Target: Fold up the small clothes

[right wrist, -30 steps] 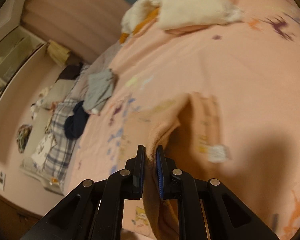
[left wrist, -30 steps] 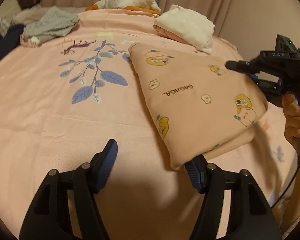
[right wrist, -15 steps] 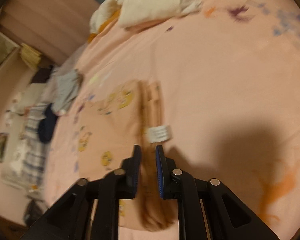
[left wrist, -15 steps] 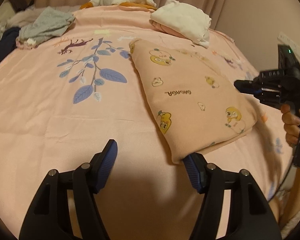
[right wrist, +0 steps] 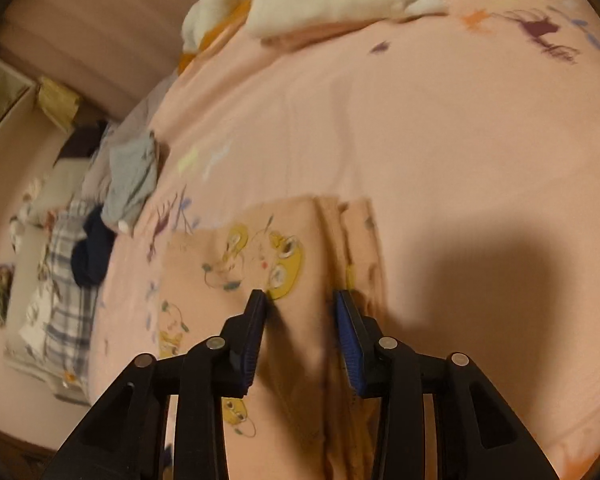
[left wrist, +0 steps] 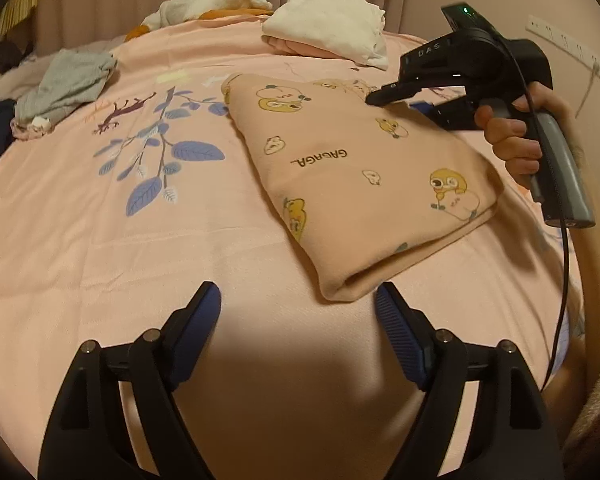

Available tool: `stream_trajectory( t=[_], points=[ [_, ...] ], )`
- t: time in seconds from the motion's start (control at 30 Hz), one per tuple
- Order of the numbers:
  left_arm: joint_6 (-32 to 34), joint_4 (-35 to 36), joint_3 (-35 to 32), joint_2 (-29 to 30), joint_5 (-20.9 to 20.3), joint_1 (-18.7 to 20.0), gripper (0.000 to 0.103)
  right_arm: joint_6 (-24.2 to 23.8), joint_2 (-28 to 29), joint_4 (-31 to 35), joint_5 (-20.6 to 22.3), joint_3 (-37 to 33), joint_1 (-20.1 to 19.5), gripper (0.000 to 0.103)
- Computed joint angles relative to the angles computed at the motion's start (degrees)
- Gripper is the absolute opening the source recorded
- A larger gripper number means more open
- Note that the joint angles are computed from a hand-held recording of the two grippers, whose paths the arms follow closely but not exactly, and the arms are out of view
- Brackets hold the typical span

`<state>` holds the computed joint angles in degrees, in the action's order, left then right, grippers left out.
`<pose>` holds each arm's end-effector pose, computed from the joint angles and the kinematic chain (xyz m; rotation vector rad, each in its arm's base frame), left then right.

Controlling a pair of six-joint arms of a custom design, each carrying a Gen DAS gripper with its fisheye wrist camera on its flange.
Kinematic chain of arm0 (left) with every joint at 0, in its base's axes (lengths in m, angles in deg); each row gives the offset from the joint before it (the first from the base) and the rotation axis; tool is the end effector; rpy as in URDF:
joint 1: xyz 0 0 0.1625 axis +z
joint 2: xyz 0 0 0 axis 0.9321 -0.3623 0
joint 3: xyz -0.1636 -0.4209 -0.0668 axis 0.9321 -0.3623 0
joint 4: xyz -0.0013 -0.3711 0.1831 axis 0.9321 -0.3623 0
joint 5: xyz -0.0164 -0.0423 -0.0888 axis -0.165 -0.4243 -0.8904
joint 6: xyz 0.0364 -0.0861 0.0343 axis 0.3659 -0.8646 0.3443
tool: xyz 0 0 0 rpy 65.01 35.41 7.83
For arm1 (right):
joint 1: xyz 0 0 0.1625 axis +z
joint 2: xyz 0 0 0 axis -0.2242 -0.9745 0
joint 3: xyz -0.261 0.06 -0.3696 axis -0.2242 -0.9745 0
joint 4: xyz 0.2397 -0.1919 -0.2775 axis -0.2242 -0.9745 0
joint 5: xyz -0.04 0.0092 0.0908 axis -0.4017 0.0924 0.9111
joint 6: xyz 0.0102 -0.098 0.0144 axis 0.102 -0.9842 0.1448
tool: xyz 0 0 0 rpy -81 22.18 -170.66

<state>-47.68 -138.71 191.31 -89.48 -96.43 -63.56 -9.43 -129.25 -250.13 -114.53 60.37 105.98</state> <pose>-0.2174 -0.2214 0.1274 0.5851 2.3602 -0.7836 0.1478 -0.4007 0.1970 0.3144 -2.9629 0.6441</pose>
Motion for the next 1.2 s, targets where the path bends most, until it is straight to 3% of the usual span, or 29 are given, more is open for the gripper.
stream_trajectory(
  t=[0.03,0.07,0.2,0.33,0.43,0.5,0.6,0.73,0.77,0.8,0.83,0.9,0.97,1.0,1.07,1.2],
  points=[
    [-0.59,0.13,-0.06,-0.1,-0.02,0.03,0.081,-0.97,0.4,-2.23,-0.8,0.7,0.49,0.02],
    [-0.89,-0.15,0.03,-0.46,-0.11,0.24,0.082,-0.92,-0.01,-4.4,-1.3,1.54,0.83,0.011],
    [-1.47,-3.47,0.77,-1.74,-0.36,1.59,0.082,-1.14,-4.12,-6.54,3.37,3.69,-0.92,0.011],
    [-1.38,-5.57,0.91,-1.45,-0.48,2.17,0.083,-0.79,-4.29,-9.36,-1.07,4.57,-0.87,0.011],
    [-0.61,-5.56,0.61,0.2,-0.14,1.97,0.085,-0.71,-3.11,-8.06,0.16,3.99,-2.93,0.011],
    [-0.55,-4.28,0.18,1.38,0.3,1.53,0.086,1.03,-2.52,-5.81,-2.34,3.14,-2.4,0.021],
    [-0.94,-2.83,-0.12,1.74,0.57,1.24,0.086,3.05,-5.15,-6.01,-3.1,3.88,-1.79,0.022],
    [-1.69,-2.86,0.04,0.83,0.43,1.68,0.085,1.93,-5.54,-11.47,-12.3,5.32,4.3,0.022],
    [-2.31,-2.43,-0.01,0.47,0.34,1.58,0.084,1.33,-5.93,-11.37,-12.54,5.79,4.8,0.022],
    [-3.32,-1.2,-0.22,-0.15,0.13,1.23,0.083,0.96,-6.8,-10.28,-11.23,6.3,4.7,0.022],
    [-4.02,-0.28,-0.4,-0.44,-0.01,0.89,0.076,0.34,-8.23,-8.09,-8.54,6.94,4.03,0.022],
    [-3.55,-0.49,-0.26,-1.78,-0.86,-0.07,0.058,-1.66,-8.08,-7.52,-7.82,7.56,3.86,0.022],
    [-3.33,-2.15,-0.04,-3.39,-2.55,0.14,0.038,-2.97,-4.2,-10.11,-14.4,7.56,4.78,0.022],
    [-4.01,-1.97,-0.13,-4.24,-3.4,0.4,0.035,-1.35,-3.21,-9.61,-16.05,7.41,4.0,0.022],
    [-4.77,-2.1,0.06,-6.27,-4.41,0.22,0.032,0.95,-4.35,-7.38,-12.71,7.48,1.43,0.022],
    [-7.14,-0.83,0.21,-10.9,-1.18,-3.7,0.032,3.15,-11.61,-1.78,-9.77,7.79,0.99,0.022]
  ],
)
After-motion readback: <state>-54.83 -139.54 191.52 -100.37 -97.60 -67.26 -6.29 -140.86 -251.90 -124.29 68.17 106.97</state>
